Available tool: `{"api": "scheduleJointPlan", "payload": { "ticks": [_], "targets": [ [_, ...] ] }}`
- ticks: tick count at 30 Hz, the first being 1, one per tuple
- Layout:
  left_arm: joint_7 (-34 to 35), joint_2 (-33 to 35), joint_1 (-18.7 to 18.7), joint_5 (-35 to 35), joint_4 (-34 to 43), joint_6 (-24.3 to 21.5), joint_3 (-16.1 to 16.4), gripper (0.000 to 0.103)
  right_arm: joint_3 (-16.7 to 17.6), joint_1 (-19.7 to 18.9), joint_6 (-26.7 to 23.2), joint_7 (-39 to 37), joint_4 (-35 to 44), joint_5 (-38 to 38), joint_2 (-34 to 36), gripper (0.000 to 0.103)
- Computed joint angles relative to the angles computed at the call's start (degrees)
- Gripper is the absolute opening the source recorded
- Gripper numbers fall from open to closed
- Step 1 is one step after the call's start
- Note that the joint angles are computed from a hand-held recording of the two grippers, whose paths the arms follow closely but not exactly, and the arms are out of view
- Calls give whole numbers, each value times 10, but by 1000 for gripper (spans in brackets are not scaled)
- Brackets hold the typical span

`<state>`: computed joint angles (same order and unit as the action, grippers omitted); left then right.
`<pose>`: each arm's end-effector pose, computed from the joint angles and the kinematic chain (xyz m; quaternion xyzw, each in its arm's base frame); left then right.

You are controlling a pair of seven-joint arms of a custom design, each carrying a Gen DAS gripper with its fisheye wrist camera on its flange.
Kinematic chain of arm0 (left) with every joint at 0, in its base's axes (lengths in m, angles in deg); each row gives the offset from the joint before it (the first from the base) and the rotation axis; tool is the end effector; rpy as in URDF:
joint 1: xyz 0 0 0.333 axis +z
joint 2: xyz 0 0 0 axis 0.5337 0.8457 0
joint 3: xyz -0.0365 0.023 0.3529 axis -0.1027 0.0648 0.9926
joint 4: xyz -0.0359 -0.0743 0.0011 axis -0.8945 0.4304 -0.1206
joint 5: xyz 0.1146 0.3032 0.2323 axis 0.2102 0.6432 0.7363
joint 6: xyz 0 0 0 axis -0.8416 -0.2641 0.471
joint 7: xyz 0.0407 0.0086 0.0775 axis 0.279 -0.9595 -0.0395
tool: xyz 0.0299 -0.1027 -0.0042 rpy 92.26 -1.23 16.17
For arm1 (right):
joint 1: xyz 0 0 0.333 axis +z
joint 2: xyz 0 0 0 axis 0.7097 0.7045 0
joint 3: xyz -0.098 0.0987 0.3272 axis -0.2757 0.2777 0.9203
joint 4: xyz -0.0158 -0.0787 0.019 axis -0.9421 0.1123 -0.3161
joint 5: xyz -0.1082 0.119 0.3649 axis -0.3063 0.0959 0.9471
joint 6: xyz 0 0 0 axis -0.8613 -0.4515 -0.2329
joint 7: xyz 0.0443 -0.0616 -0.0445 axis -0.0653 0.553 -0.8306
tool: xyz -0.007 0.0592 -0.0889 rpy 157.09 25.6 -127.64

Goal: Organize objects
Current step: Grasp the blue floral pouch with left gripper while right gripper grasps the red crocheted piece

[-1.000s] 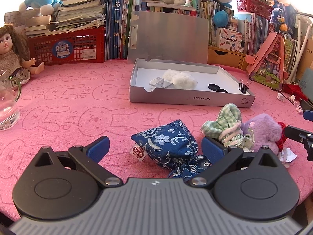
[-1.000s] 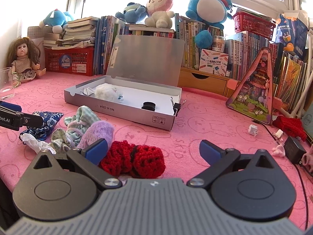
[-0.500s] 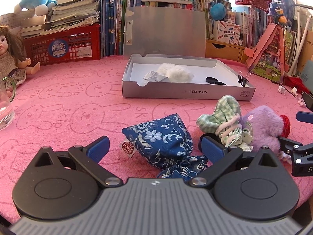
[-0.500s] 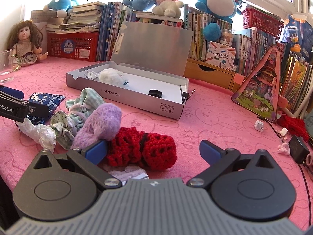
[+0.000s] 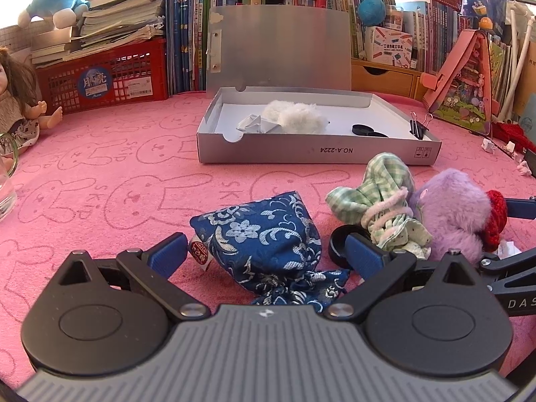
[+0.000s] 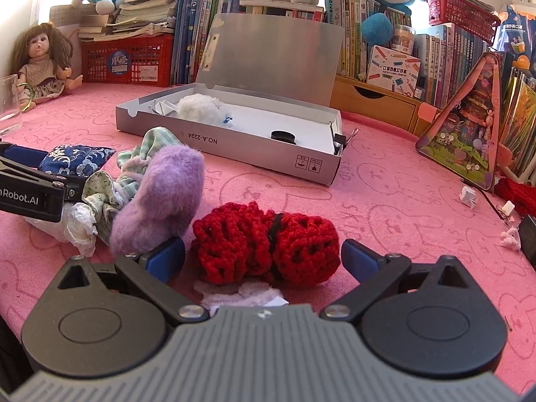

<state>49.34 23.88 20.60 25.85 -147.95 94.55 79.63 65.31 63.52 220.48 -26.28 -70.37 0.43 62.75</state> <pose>0.6410 -0.1936 0.4301 -0.7341 0.4883 -0.2674 0.3888 0.7363 0.3135 0.4259 -0.8055 0.3497 -0.2533 0.4058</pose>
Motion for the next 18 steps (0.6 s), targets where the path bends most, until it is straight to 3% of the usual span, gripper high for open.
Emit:
{"api": "scheduleJointPlan", "payload": {
  "ticks": [4, 10, 14, 18],
  "targets": [
    [-12, 2, 0, 3, 0, 5, 1, 101, -6, 1, -20, 14, 8, 1, 2, 103],
    [-45, -6, 5, 13, -11, 20, 2, 81, -6, -4, -49, 30, 21, 3, 5, 98],
    [-57, -15, 8, 15, -19, 24, 0, 62, -4, -7, -61, 45, 21, 17, 2, 85],
    [-59, -23, 12, 7, -22, 26, -2, 57, -10, -4, -57, 65, 23, 20, 0, 76]
  ]
}}
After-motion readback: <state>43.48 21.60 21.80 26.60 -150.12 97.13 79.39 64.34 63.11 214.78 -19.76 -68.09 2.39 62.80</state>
